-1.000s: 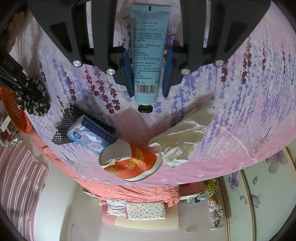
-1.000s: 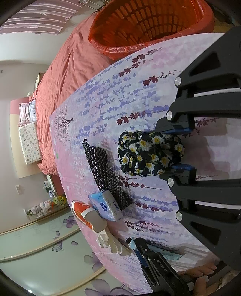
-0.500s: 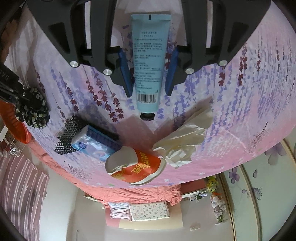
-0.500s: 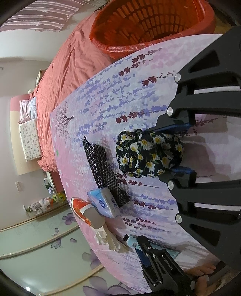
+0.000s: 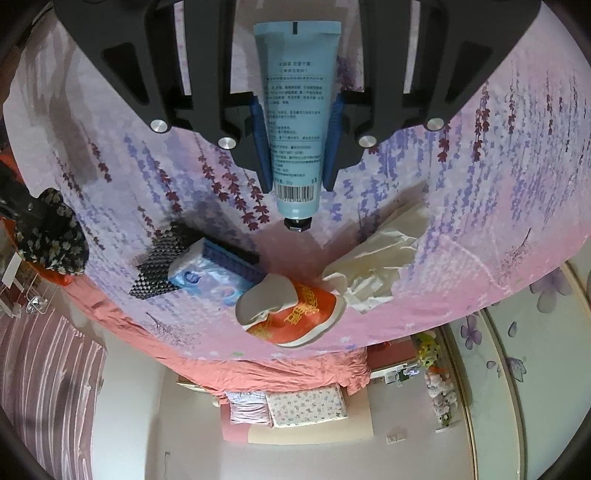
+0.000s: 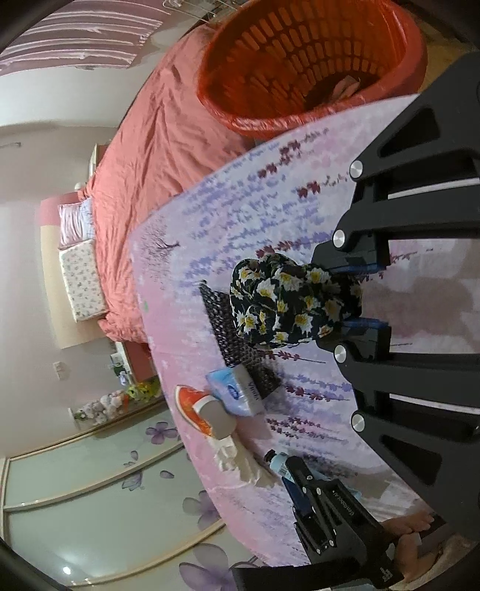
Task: Collect trash
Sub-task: 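Lift the tube with the left tool while the right tool lifts the floral scrunchie, then carry the tube and floral scrunchie over the orange basket with both tools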
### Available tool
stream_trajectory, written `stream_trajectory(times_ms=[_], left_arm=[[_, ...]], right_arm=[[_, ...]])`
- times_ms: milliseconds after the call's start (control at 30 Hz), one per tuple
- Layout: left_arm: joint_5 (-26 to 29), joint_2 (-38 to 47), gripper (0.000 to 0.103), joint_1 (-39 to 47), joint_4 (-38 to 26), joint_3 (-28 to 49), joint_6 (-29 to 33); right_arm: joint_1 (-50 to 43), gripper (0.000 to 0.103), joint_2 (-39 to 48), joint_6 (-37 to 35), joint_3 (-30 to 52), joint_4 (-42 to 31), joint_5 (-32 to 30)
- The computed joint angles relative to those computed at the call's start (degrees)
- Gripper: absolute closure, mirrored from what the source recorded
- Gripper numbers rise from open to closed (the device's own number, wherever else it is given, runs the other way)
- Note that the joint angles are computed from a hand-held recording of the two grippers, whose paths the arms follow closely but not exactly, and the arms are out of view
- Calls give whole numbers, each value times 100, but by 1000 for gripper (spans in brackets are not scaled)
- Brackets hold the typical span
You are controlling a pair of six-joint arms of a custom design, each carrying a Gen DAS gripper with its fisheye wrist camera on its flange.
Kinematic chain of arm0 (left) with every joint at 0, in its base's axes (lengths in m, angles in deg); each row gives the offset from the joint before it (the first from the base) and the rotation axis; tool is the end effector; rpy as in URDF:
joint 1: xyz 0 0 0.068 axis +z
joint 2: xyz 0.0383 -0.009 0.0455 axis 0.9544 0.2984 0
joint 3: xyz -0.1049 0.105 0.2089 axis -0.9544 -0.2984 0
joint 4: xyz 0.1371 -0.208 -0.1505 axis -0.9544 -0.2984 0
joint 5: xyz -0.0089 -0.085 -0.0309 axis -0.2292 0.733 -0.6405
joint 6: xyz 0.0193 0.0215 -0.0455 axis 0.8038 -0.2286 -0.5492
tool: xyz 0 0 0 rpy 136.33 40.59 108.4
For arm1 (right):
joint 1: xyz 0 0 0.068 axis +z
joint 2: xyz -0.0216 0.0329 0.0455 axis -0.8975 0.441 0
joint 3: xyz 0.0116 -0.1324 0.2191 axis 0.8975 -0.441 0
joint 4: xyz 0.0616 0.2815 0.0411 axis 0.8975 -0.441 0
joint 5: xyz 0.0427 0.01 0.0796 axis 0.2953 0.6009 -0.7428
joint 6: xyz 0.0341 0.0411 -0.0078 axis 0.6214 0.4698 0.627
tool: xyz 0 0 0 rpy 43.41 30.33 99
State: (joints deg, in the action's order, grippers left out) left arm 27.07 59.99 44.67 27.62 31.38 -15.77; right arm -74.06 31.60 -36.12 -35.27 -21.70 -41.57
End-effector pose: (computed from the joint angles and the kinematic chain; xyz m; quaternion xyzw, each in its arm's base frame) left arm 0.3061 -0.1506 0.0010 0.0405 0.9329 0.0055 0.3579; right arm 0.2575 -0.0334 0.0407 -0.0184 0.9156 0.1231 0.3822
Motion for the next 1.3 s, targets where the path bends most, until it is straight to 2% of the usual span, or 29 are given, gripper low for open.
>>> stream_trajectory(times_ms=[200,433,567,833,1067,1300], left_arm=[[182,241,74,100,-309,238,-252],[160,374,76,171,-368,463,-340],[132,35,76,136,85,17,-321],[1,-1209,76,-328,-115,-543,-416],[-381,-1885,76,-1167,-525,-406,-529],[-449,-1919,76,-1796,-626,13,-576]], right_arm=[[-35,85,135,-13,4,34,64],[27,85,357,-49,75,67,144],[-102,85,-29,-109,-69,-41,28],[-610,85,-1210,-287,-421,-539,-353],[-1367,85,-2214,-568,-613,-1142,-843],[-2183,85,-2515,-817,-577,-1422,-1272]])
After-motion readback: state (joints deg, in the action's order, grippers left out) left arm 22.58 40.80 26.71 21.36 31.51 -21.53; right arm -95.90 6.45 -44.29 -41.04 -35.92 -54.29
